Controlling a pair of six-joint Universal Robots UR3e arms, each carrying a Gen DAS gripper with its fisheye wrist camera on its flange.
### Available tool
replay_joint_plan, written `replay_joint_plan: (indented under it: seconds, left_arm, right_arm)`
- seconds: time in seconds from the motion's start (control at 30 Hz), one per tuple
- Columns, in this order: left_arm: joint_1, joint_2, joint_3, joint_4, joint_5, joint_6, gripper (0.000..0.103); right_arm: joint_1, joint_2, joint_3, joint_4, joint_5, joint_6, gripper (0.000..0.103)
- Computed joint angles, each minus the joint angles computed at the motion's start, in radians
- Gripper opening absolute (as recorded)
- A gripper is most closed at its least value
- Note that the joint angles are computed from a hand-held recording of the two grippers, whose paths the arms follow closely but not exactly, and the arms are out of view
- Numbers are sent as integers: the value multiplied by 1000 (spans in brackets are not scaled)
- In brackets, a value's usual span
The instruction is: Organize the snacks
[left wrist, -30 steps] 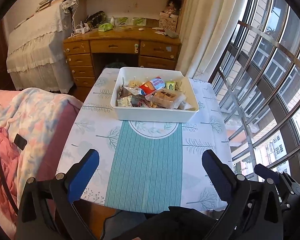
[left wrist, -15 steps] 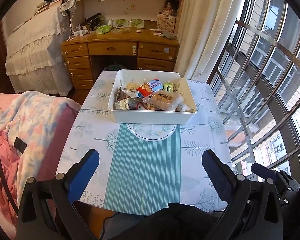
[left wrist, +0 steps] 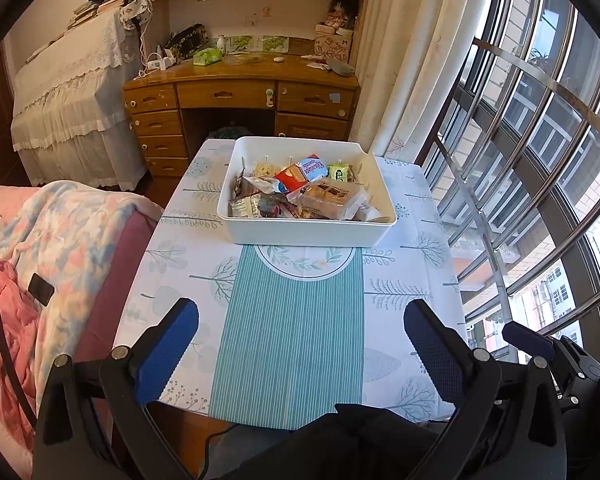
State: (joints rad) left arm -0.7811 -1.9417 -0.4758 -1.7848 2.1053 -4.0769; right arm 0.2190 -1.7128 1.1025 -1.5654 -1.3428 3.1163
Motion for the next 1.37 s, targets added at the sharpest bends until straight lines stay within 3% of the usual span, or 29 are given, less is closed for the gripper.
replay_joint_plan:
  seconds: [0.5,1.37]
  left_arm:
    - [17,33,-66,35,-25,7,102]
    - [38,-72,93,-7,-47,45,102]
  right_arm:
    - [15,22,-19,1,-5,8,103]
    - [9,38,-35,6,0,3,103]
